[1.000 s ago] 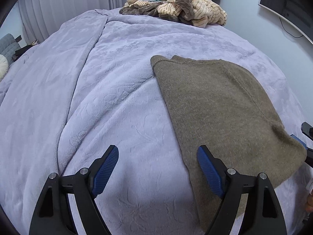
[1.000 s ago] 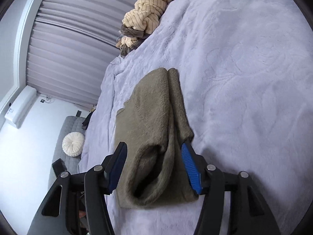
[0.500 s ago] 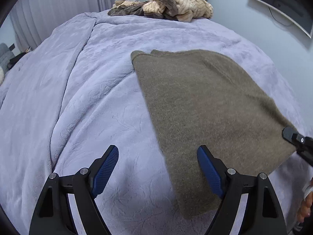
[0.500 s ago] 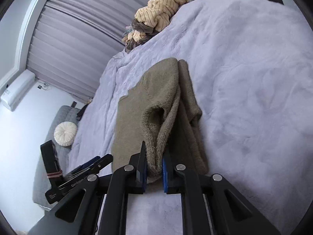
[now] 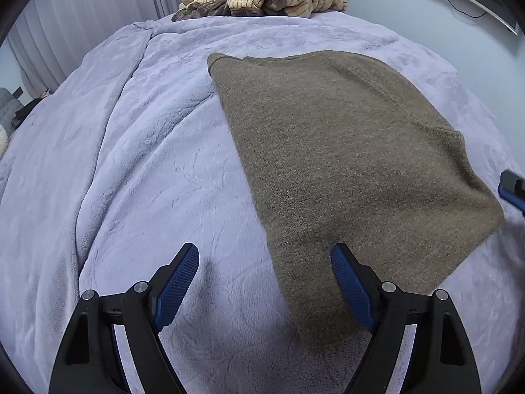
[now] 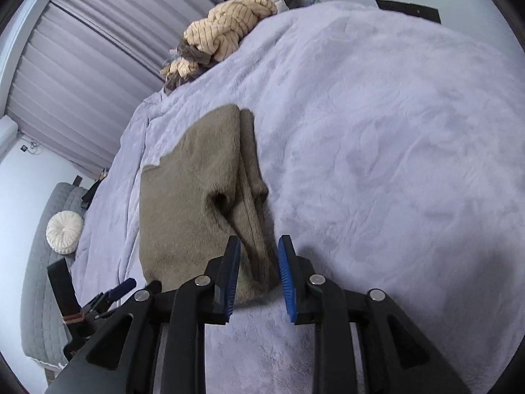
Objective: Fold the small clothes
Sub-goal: 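Open the right gripper and press the folded bundle flat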
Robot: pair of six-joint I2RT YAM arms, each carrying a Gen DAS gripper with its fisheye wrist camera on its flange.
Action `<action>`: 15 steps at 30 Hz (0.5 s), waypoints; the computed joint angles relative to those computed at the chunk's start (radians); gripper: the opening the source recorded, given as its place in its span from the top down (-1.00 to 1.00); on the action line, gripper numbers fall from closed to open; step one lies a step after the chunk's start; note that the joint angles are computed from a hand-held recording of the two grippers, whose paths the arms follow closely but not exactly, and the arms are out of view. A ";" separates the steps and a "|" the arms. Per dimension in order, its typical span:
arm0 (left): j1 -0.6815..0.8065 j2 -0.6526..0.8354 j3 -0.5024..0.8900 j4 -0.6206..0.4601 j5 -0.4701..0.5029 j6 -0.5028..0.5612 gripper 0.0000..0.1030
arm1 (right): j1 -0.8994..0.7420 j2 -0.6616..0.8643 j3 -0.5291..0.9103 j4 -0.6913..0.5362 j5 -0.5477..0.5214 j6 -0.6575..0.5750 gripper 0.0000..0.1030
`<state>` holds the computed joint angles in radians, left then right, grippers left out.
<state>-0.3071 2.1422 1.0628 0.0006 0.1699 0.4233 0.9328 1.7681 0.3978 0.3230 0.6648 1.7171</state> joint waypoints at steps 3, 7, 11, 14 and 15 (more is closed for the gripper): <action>0.001 -0.002 0.012 -0.020 0.001 -0.009 -0.63 | -0.026 -0.099 0.023 -0.077 0.031 -0.119 0.43; 0.008 -0.001 0.029 -0.054 0.008 -0.028 -0.63 | -0.089 -0.067 0.120 -0.054 -0.050 -0.337 0.43; 0.010 -0.003 0.030 -0.064 0.009 -0.033 -0.63 | -0.129 0.074 0.226 -0.093 -0.155 -0.378 0.43; 0.013 -0.006 0.032 -0.075 0.020 -0.033 -0.63 | -0.134 0.138 0.188 -0.054 -0.196 -0.297 0.59; 0.015 -0.006 0.031 -0.075 0.024 -0.030 -0.63 | -0.131 0.144 0.130 0.047 -0.202 -0.277 0.65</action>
<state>-0.2922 2.1361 1.0939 -0.0749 0.1941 0.3929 0.8019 1.9124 0.5274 0.3697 0.4624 1.4406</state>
